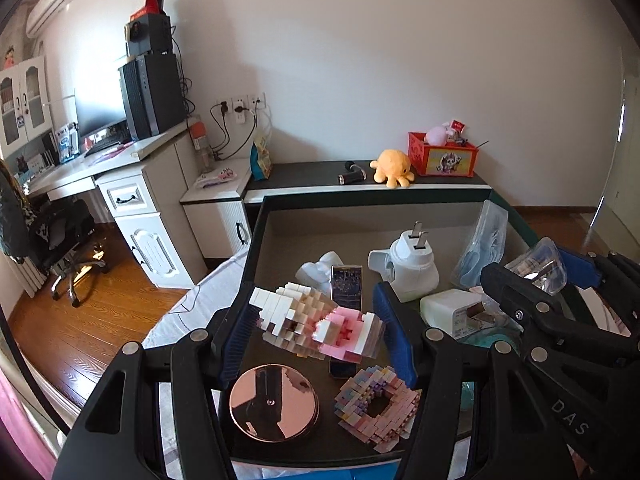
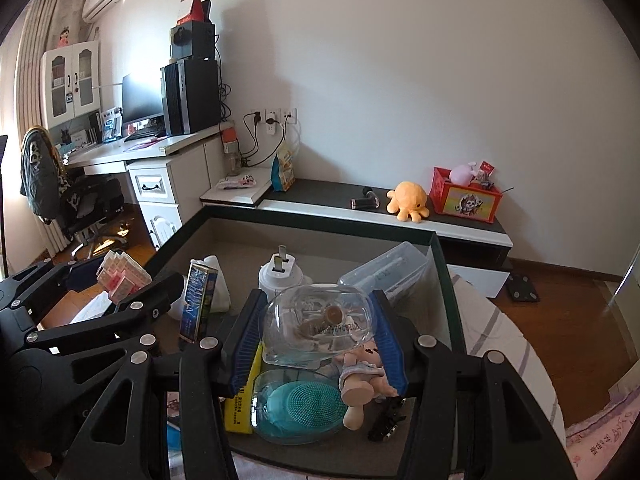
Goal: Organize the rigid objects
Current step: 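Open both grippers to drop the block figure and bottle into the box, then withdraw both open grippers from the box back over the bed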
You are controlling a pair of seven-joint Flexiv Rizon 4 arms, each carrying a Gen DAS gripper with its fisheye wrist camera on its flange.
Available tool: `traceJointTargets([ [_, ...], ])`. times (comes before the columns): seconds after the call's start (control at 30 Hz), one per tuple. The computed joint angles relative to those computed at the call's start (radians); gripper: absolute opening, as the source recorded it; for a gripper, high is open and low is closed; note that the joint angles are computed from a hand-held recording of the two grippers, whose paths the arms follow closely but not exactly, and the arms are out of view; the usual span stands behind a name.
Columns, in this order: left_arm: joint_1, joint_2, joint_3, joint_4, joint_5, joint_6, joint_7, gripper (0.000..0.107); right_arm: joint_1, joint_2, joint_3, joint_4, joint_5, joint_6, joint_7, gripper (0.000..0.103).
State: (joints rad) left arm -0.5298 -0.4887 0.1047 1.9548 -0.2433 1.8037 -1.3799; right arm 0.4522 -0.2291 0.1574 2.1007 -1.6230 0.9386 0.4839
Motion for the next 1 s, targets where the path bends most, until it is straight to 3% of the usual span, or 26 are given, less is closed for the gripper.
traceJointTargets([
  [0.1,-0.009,-0.011,0.009,-0.006,-0.005,-0.013,-0.010,0.061,-0.003,-0.015,-0.005,-0.005,-0.009,0.008,0.003,0.055],
  [0.2,-0.108,-0.020,0.118,-0.009,-0.034,-0.004,-0.028,0.073,0.001,-0.016,-0.003,-0.008,0.008,0.008,-0.006,0.055],
  [0.27,-0.173,-0.015,0.191,0.007,-0.064,0.017,-0.040,0.087,0.012,0.001,0.005,0.004,0.023,-0.025,-0.001,0.065],
  [0.3,-0.177,-0.003,0.194,0.024,-0.074,0.038,-0.042,0.089,0.018,0.012,0.010,0.011,0.042,-0.047,-0.001,0.070],
  [0.33,-0.152,0.018,0.167,0.049,-0.070,0.060,-0.046,0.096,0.024,0.030,0.017,0.023,0.048,-0.066,0.011,0.081],
  [0.37,-0.117,0.047,0.125,0.082,-0.068,0.083,-0.045,0.100,0.026,0.047,0.023,0.034,0.047,-0.075,0.018,0.084],
  [0.5,-0.005,0.158,0.004,0.216,-0.036,0.176,-0.054,0.101,0.049,0.112,0.062,0.063,0.054,-0.118,0.030,0.084],
  [0.6,0.005,0.239,-0.018,0.319,-0.054,0.261,-0.048,0.103,0.087,0.159,0.104,0.085,0.091,-0.192,0.032,0.087],
  [0.7,-0.045,0.310,-0.014,0.423,-0.145,0.378,0.006,0.103,0.136,0.201,0.153,0.098,0.122,-0.289,0.039,0.094],
  [0.73,-0.047,0.337,-0.021,0.455,-0.151,0.405,0.015,0.103,0.152,0.210,0.167,0.099,0.134,-0.321,0.036,0.102],
  [0.9,-0.088,0.447,-0.084,0.590,-0.302,0.543,0.112,0.103,0.254,0.250,0.249,0.103,0.170,-0.520,0.057,0.103],
  [1.0,-0.078,0.516,-0.124,0.656,-0.335,0.586,0.136,0.103,0.312,0.258,0.287,0.097,0.209,-0.611,0.063,0.103],
])
